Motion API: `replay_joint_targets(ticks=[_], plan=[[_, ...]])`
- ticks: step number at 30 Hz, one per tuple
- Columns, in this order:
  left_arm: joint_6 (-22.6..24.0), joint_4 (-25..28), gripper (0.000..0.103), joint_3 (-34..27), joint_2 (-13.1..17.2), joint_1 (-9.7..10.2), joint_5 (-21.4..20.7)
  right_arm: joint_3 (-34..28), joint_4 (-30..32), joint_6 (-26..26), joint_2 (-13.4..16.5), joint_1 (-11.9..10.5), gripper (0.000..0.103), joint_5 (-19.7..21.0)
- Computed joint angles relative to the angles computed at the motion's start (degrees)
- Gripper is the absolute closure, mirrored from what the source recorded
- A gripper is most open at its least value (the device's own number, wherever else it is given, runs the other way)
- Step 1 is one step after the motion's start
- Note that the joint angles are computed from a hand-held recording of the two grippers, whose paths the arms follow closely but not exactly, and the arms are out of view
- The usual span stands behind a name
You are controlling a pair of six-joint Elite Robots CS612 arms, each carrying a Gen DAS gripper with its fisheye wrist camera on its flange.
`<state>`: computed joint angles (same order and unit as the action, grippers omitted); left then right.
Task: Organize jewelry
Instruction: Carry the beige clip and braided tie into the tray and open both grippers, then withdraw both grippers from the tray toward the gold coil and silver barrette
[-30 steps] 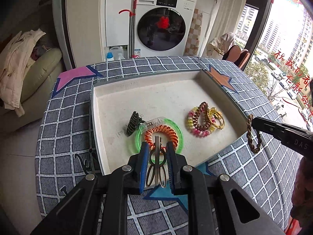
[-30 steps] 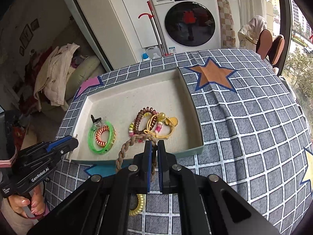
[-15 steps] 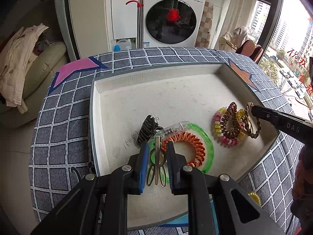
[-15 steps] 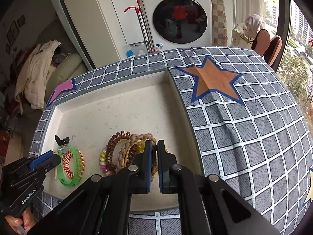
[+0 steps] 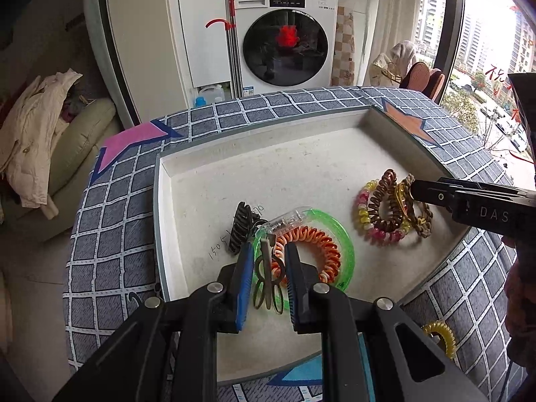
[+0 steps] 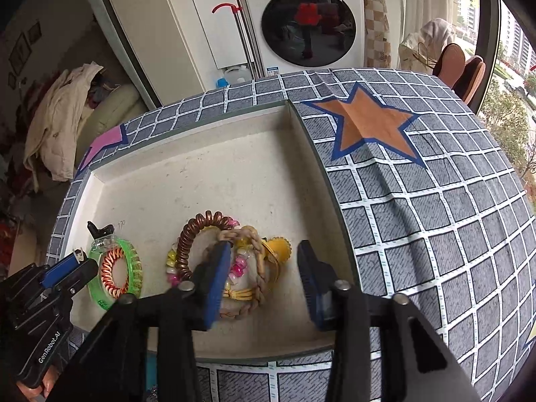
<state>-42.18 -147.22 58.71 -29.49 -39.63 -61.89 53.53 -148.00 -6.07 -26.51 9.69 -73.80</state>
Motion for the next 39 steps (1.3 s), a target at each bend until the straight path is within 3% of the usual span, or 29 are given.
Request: replay_joint_targets(ticks=[9,11,12,13,27,35,39], plan=[[0.04,-2.75,0.064,1.58,-1.39,-0.86,2.54,6.83,-6.97,2.19,-3.83,-0.97,0.048,3.36],[-0.39,-3.29,0.027,2.14,-1.8,-1.06,3.12,8.63,-8.39,2.44,-4.82,-1.17,0.048,3.95],[-0.76,-4.23,0.002,2.73,-2.08,-1.35,4.34,9.5,-8.96,2.43,-5.31,-1.26,0.048,4.15],[-0.6,-6.01,0.0,3.47,-2.32,-1.72,5.87,10.23,-9.43,2.51,-5.73,-1.32,0.048,4.33],[-2.63,-7.64,0.0,7.64,-5.25,-3.41,5.84,18.2,-11.86,2.04,-10.13,-2.44,0.043,7.21],[-1.21,-6.89,0.0,10.04,-6.23,-4.52,-0.18,21.65,-10.47,0.07,-11.66,-3.01,0.038,7.66],[-0.92,-6.11,0.0,11.26,-6.57,-5.85,-0.95,22.61,-9.16,-1.23,-12.1,-3.25,0.037,6.95]])
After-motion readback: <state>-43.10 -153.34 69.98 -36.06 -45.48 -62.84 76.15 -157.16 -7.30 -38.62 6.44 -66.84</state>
